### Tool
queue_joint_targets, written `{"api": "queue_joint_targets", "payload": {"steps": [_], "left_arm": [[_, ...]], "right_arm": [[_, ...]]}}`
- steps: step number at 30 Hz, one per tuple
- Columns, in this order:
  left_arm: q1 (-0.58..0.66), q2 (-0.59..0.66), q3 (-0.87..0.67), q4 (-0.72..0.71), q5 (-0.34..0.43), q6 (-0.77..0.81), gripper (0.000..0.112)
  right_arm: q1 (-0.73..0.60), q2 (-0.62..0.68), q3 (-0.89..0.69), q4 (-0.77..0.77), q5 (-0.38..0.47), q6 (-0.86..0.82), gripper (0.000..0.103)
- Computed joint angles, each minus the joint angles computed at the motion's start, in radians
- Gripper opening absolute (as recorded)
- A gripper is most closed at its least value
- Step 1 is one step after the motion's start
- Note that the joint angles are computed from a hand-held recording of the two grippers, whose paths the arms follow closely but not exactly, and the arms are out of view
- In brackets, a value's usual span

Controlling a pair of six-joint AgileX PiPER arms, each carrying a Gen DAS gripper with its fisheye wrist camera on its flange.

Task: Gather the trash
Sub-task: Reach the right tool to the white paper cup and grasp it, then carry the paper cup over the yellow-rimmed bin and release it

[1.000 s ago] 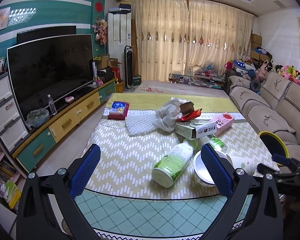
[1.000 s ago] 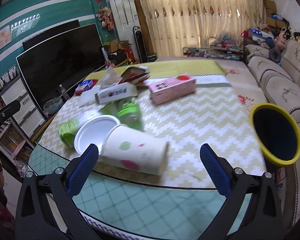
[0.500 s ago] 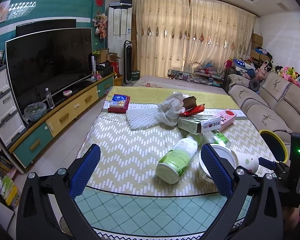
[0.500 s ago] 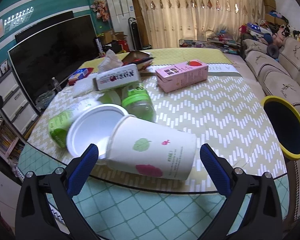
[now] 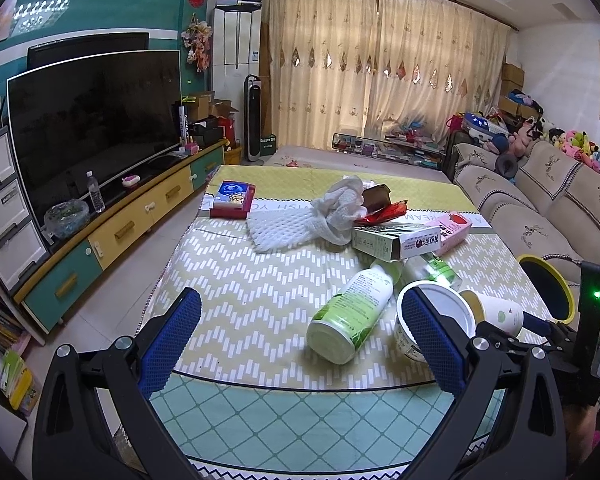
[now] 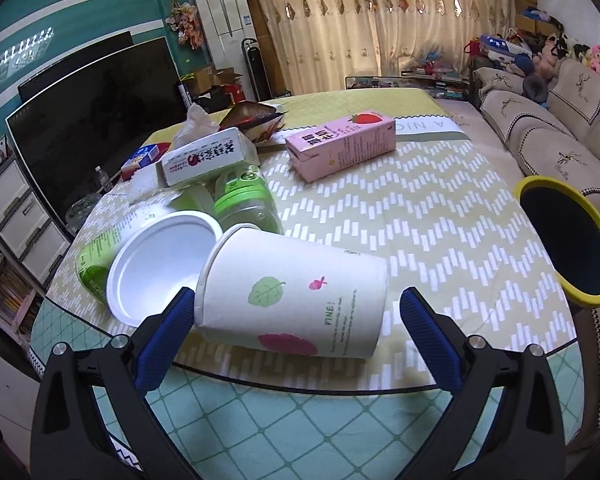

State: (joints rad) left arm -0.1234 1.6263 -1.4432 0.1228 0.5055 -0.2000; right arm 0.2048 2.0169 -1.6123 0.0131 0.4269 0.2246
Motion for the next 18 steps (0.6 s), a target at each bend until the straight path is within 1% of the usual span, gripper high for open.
{"api": "queue_joint_targets", "payload": {"steps": [1, 2, 5, 8, 12, 18], "left_arm": [[-0.001, -0.001, 0.000, 0.001, 0.001, 0.001, 0.099], [-0.002, 0.001, -0.002, 0.004, 0.002, 0.000, 0.099], [-0.003, 0.005, -0.007, -0.001, 0.005, 0.000, 0.099], [-0.008, 0.014, -0.015, -0.006, 0.011, 0.002, 0.099], [-0.023, 0.024, -0.024, 0.002, 0.018, 0.006, 0.099], [-0.036, 0.040, -0.034, -0.009, 0.017, 0.022, 0.099]], "right_arm": [[-0.011, -0.005, 0.006, 0.014, -0.007, -0.004, 0.084], [-0.016, -0.008, 0.011, 0.011, -0.009, 0.006, 0.081], [-0.028, -0.006, 0.004, -0.031, 0.006, 0.042, 0.081], [-0.032, 0.015, -0.020, -0.020, 0.031, 0.021, 0.081], [-0.043, 0.025, -0.011, 0.016, 0.009, 0.000, 0.081], [-0.070, -0.018, 0.044, 0.039, -0.052, -0.023, 0.080]]}}
